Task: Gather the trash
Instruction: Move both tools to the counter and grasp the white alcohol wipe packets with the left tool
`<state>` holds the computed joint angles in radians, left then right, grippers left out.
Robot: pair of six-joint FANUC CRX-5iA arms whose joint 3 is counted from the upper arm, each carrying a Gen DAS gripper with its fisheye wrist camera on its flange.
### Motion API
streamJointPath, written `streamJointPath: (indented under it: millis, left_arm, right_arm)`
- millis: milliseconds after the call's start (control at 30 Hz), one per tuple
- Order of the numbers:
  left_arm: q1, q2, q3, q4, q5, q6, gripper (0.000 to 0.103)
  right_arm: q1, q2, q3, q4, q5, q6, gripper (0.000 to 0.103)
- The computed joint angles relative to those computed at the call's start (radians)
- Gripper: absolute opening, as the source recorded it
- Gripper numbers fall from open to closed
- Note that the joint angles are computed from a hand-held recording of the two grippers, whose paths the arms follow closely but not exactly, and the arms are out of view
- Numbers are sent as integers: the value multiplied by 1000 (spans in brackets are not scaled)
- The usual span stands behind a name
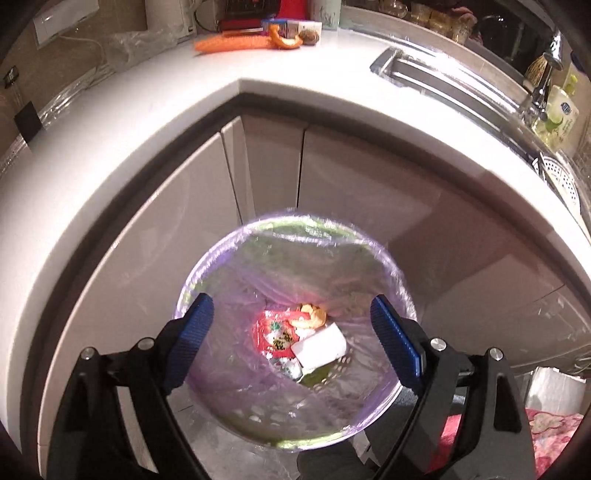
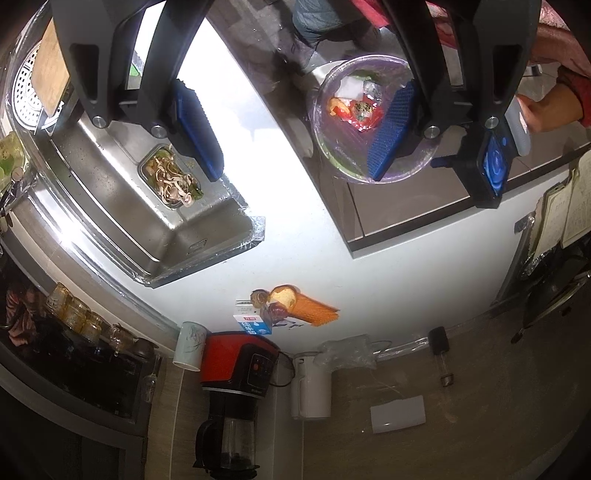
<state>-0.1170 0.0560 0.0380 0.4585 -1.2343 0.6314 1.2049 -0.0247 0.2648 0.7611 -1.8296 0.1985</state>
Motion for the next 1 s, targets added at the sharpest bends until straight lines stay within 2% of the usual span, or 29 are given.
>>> streamJointPath:
  millis: [67, 267, 367, 533, 600, 667, 700, 733, 767, 800, 833, 900, 1000]
  left_arm:
    - [-12, 2, 29, 31, 13, 14, 91]
    - [-61, 34, 145, 79, 45, 84, 95]
    - [-79, 71, 228, 105, 23, 135, 95]
    - [-86, 133, 321, 227, -22, 214, 95]
    - [-94, 154, 353, 250, -14, 255, 95]
    - [-97, 173, 351, 328, 8, 257, 95]
    - [-94, 174, 307, 428, 33, 211, 95]
    - [-96, 187, 301, 492, 37, 212, 95]
    - [-103, 199, 317, 504, 54, 255, 95]
    - [-116, 200, 326, 464, 111, 314, 95]
    - [-131, 210, 369, 371, 152, 391, 95]
    - [-161, 247, 472, 191, 191, 510, 95]
    - [-197, 324, 612, 10, 210, 659, 95]
  right_arm:
    - [-8, -11, -11, 13, 5, 5, 86]
    - [-44, -56, -53, 59, 44, 34, 90]
    - [-65, -86, -79, 84, 66, 52, 92]
    - [-106, -140, -127, 115, 103, 70, 95]
    - [-128, -160, -143, 115, 120, 80, 95]
    - [-154, -181, -159, 110, 139, 94, 95]
    - [-168, -191, -167, 106, 151, 100, 95]
    - [-182, -199, -175, 101, 162, 106, 95]
    - [-197, -207, -183, 97, 174, 114, 95]
    - [-213, -215, -193, 95, 188, 125, 95]
    - [-228, -223, -203, 92, 202, 136, 95]
    - [-261, -237, -224, 82, 234, 157, 95]
    - [-319, -262, -259, 55, 302, 189, 95]
